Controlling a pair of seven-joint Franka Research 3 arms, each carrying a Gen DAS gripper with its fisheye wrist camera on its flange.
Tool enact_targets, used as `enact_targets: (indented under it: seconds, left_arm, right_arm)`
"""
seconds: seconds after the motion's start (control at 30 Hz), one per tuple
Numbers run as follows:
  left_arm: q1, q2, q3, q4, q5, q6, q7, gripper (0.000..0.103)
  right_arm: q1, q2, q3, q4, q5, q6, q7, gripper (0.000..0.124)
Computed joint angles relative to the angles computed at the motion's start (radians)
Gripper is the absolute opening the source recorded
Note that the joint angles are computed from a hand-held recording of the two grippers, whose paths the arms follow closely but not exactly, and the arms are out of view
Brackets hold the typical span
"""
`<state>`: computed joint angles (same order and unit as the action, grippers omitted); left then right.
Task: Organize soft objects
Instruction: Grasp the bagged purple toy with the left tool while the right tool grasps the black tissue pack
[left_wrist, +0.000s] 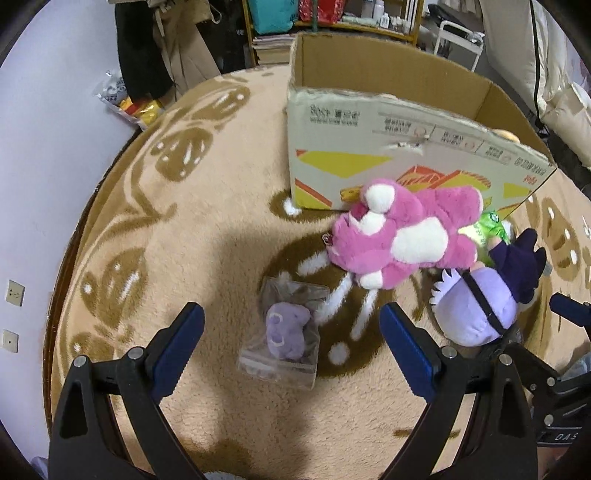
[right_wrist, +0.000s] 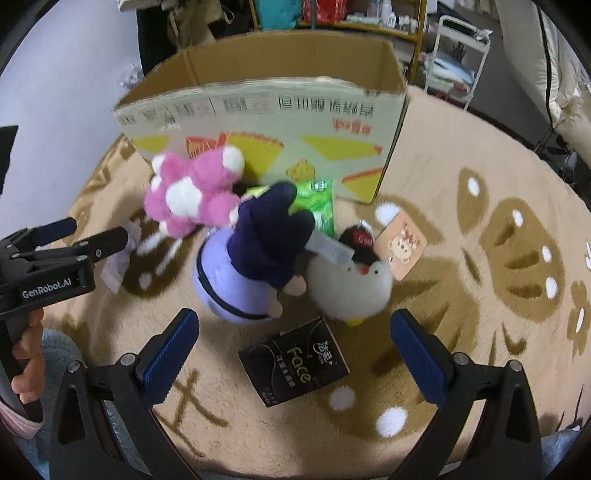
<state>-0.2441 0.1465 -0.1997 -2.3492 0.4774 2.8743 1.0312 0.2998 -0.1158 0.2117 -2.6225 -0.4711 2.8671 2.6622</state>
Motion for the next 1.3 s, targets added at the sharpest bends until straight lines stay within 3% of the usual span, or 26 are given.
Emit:
enact_targets:
  seconds: [0.37,0.53,0.77,0.83,0.9,1.0,1.13,1.3]
  left_arm:
    - [-0.002,0.076,-0.004,0.069,-0.035,-0.072,0.044,0.095]
    - [0.022,0.106,-0.025,0.091,-0.111,-0.091,0.108,0.095]
    - [0.006,0.143,-0.003,0.124,-0.097,-0.111,0.081,0.094]
    - [0.027,0.150,-0.021,0.125,-0.140,-0.100,0.112,0.091]
    - [0.036,0.159,-0.028,0.132,-0.168,-0.106,0.133,0.081]
    - [0.012,0.162,0.000,0.135,-0.131,-0.106,0.099,0.071]
    - [0.022,0.157,-0.007,0.125,-0.139,-0.082,0.109,0.056]
    - [0.003,0.130,0.003,0.095,-0.101,-0.065,0.086,0.044]
  right_arm:
    - [0.077,0.086,-0.044,0.055,0.233,-0.079,-0.236,0.103]
    - [0.098,0.115,-0.061,0.077,0.269,-0.113,-0.264,0.101]
    - [0.112,0.138,-0.075,0.080,0.340,-0.119,-0.328,0.100]
    - [0.117,0.155,-0.078,0.094,0.352,-0.123,-0.347,0.099]
    - [0.126,0.175,-0.073,0.108,0.389,-0.128,-0.380,0.091]
    - [0.141,0.194,-0.077,0.123,0.412,-0.140,-0.408,0.088]
    - [0.156,0.199,-0.084,0.124,0.410,-0.124,-0.404,0.078]
    - [0.151,0.166,-0.086,0.107,0.445,-0.112,-0.428,0.077]
